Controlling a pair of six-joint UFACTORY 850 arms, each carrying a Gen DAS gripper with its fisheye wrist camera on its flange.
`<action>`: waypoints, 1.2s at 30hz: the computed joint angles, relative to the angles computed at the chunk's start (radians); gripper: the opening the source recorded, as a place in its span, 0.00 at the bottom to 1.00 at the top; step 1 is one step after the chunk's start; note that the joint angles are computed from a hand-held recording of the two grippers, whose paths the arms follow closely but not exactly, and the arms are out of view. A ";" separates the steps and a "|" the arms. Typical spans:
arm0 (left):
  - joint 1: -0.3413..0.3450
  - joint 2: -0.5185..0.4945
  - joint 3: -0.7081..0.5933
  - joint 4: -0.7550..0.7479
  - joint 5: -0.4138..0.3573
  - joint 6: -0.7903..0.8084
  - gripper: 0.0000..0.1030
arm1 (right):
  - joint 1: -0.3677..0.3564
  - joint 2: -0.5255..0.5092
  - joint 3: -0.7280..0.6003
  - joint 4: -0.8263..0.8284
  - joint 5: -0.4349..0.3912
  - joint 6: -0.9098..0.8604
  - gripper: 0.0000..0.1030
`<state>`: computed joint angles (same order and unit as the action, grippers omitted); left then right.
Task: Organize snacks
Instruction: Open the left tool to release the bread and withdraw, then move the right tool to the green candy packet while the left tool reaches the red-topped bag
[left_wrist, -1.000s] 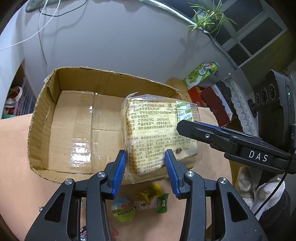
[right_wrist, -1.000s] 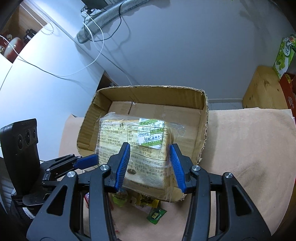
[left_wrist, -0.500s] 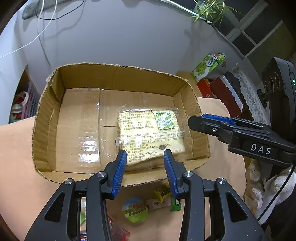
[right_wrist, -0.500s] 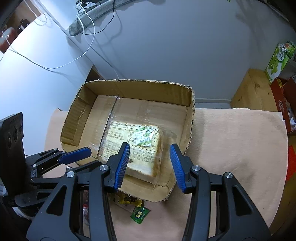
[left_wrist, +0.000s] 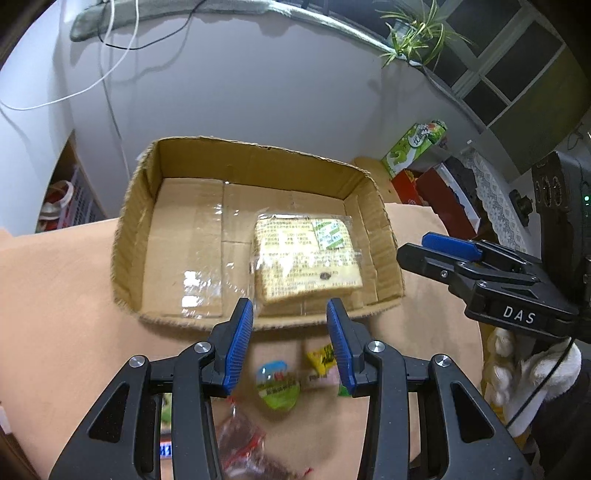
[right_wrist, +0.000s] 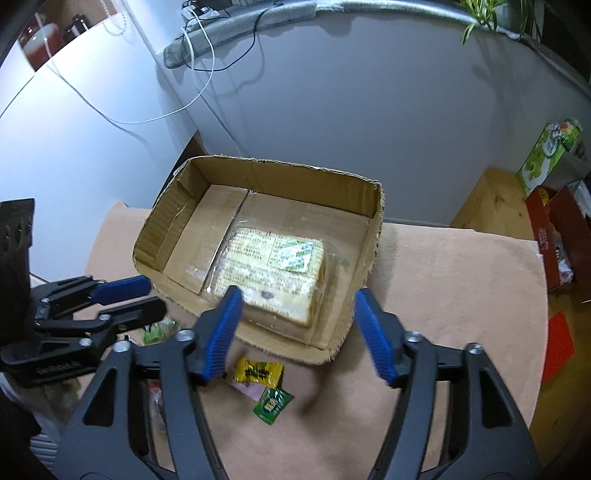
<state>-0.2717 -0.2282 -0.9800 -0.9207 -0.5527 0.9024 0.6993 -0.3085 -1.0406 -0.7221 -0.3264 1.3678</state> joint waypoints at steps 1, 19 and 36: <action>0.002 0.009 0.008 -0.005 -0.004 0.009 0.38 | 0.017 0.010 0.009 -0.071 -0.028 0.063 0.75; 0.072 0.262 0.304 -0.015 -0.033 0.031 0.41 | 0.165 0.074 0.153 -0.093 -0.081 0.232 0.81; 0.018 0.189 0.341 0.037 0.042 -0.107 0.41 | 0.098 -0.086 0.114 0.270 0.108 0.031 0.61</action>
<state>-0.2533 -0.0390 -0.6393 -0.8836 -0.5108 0.7950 0.7975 -0.3949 -0.9262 -0.4520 -0.2185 1.3986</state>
